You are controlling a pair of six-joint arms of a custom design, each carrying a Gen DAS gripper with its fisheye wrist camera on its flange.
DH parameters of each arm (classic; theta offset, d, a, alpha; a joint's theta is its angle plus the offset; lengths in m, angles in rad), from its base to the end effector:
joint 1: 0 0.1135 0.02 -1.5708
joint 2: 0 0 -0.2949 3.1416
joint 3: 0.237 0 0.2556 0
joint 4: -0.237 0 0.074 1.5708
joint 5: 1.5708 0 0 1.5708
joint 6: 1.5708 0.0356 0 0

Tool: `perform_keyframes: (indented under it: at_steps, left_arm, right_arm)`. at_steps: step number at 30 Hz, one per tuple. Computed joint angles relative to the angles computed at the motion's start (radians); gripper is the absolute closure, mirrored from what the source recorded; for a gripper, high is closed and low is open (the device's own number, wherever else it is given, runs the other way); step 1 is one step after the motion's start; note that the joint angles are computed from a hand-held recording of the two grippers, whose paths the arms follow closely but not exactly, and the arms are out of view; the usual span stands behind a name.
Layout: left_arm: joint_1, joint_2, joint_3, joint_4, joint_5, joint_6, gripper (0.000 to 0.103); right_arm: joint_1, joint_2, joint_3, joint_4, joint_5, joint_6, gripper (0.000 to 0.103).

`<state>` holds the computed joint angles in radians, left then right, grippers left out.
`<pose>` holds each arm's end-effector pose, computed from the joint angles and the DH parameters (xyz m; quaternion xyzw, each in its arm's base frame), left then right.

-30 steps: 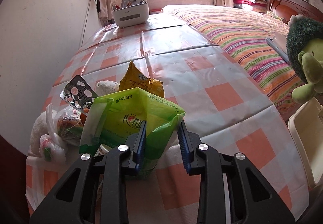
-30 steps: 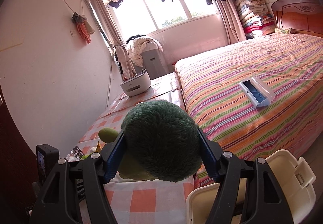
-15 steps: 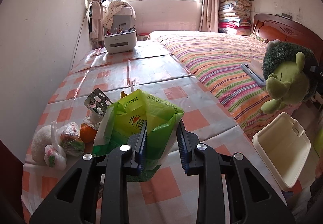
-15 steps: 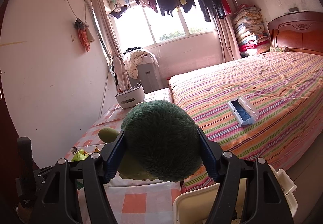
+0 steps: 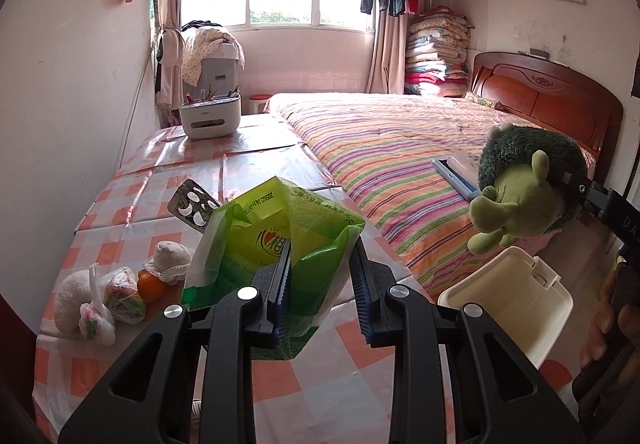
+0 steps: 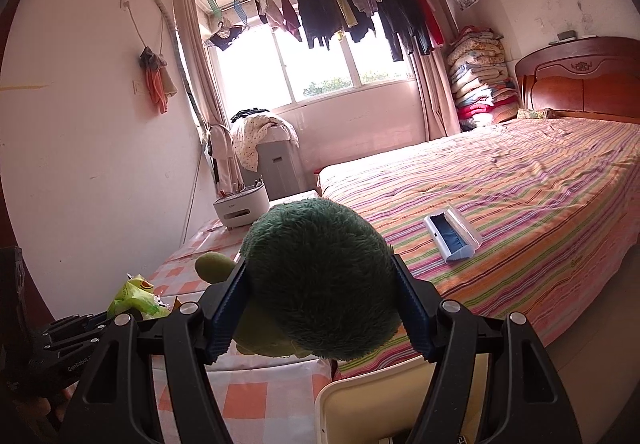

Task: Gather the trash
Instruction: 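Grasp the green plastic bag with the left tool while the right tool drops the plush into the bin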

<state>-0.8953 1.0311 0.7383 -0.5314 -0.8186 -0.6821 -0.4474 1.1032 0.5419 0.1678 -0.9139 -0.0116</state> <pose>0.1394 -0.1324 0.2801 -0.0534 0.8648 0.0238 0.4987 0.2085 -0.0688 0.2586 -0.0778 0.7817 0.2440 0.5687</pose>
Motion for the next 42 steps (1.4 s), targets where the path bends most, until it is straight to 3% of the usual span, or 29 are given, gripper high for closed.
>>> perform_keyframes:
  at_steps: [16, 26, 39, 42]
  left_arm:
    - [-0.05, 0.133, 0.048, 0.107, 0.039, 0.029, 0.077]
    - [-0.072, 0.241, 0.084, 0.187, 0.078, 0.05, 0.077]
    - [-0.073, 0.308, 0.104, 0.249, 0.127, 0.075, 0.077]
    - [-0.067, 0.317, 0.105, 0.263, 0.149, 0.077, 0.077]
  right_arm:
    - [-0.176, 0.01, -0.04, -0.006, -0.052, -0.089, 0.037]
    - [-0.279, 0.016, -0.067, -0.044, 0.006, -0.163, 0.037]
    - [-0.316, 0.033, -0.078, -0.031, 0.023, -0.141, 0.034]
    - [-0.341, 0.018, -0.098, 0.024, 0.003, -0.099, 0.032]
